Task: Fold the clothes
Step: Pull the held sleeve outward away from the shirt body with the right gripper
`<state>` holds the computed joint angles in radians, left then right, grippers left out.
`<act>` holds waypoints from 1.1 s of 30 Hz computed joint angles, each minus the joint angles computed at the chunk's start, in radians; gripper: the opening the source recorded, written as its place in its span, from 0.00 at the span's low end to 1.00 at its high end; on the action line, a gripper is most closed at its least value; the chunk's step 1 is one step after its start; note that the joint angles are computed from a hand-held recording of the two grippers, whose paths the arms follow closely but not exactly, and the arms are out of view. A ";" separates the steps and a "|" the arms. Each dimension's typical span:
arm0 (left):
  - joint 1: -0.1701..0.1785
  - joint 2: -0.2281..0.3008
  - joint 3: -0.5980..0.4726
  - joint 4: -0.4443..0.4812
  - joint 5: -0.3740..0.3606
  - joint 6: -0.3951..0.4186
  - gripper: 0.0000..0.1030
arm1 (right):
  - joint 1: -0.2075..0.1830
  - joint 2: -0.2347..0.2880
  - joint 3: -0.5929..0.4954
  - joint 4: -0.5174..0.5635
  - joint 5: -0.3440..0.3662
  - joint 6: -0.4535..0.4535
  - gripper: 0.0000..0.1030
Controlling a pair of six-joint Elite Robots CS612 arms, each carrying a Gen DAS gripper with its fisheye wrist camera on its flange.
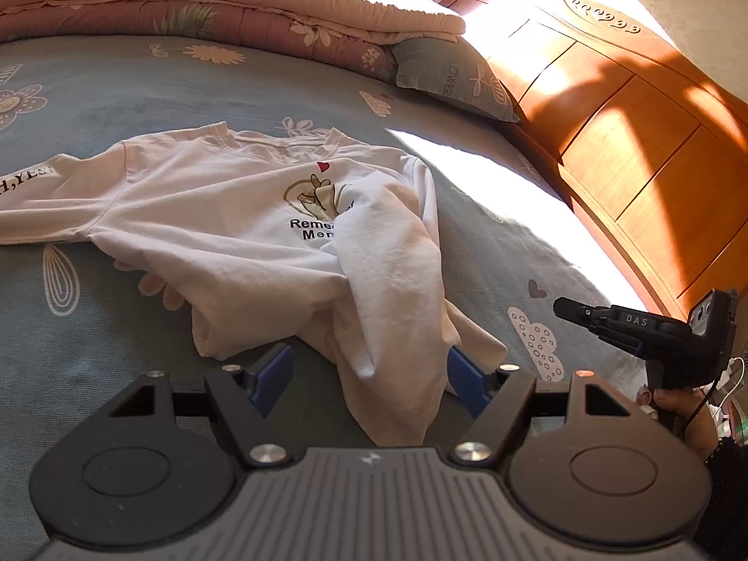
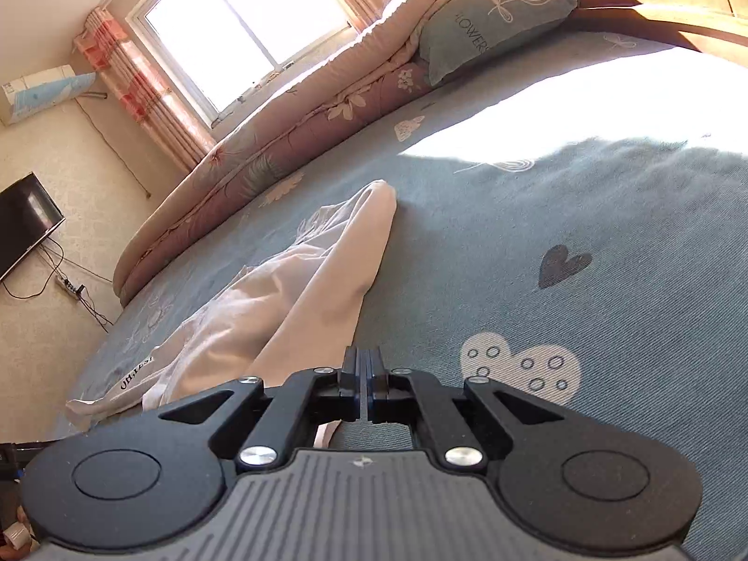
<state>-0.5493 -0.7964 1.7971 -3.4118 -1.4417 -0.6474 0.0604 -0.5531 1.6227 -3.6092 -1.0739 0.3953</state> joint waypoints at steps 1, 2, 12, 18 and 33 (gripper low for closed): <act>0.000 0.002 -0.003 0.002 -0.007 0.003 0.71 | -0.009 -0.006 0.001 0.019 0.018 -0.008 0.07; 0.000 0.004 -0.006 0.004 -0.014 0.005 0.71 | -0.014 -0.005 0.002 0.036 0.046 -0.008 0.09; 0.007 0.014 -0.024 0.051 -0.034 -0.001 0.72 | 0.011 0.101 -0.081 0.120 0.321 0.140 0.30; 0.013 0.019 -0.028 0.073 -0.038 -0.018 0.73 | 0.038 0.143 -0.134 0.045 0.270 0.217 0.03; 0.013 0.019 -0.038 0.080 -0.058 0.014 0.73 | 0.005 0.015 -0.014 -0.045 -0.055 0.143 0.05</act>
